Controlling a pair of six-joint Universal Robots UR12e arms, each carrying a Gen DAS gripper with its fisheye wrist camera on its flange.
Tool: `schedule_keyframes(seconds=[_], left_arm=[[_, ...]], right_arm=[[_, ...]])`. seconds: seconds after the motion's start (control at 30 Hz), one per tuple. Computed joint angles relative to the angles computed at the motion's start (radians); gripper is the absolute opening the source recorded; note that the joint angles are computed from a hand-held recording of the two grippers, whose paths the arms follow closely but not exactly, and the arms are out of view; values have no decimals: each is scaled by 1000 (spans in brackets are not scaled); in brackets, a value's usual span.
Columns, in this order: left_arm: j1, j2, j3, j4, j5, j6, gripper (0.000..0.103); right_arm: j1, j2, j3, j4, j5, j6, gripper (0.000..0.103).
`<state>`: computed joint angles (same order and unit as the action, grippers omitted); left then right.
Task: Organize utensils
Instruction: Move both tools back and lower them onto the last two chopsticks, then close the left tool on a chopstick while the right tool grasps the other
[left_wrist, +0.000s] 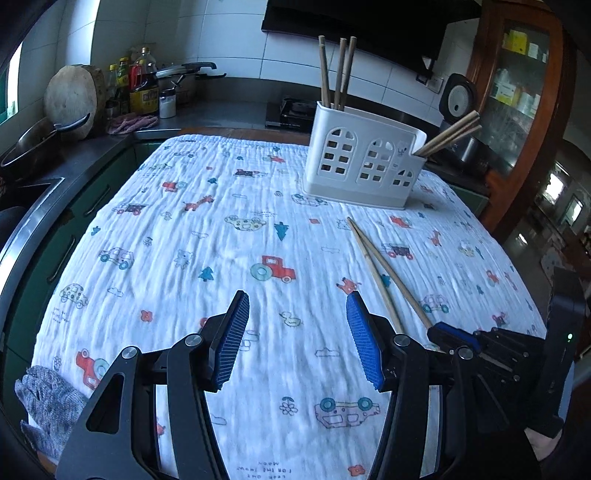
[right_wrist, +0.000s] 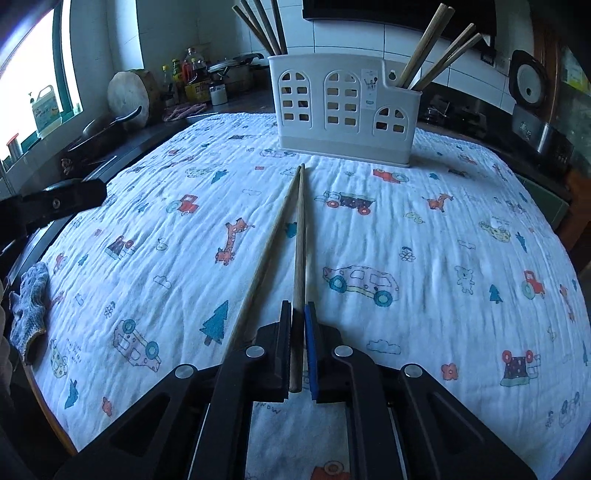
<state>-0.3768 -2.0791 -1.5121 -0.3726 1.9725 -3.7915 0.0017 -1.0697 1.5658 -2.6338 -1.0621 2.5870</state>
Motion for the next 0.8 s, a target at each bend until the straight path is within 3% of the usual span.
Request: schedule_keyframes(seconds=[0.37,0.57,0.8], left_arm=[[-23,-63,58,-17,-169,25,53],[-24,-105,107,-29,-264,16,34],[-23,-140,165,-103,-245,-19,24]], right_arm=[[-53,-31,16,-94,93,46,7],[-71,-41,21,-134,109,72,7],[-77,-41,22,-146,115,82,7]])
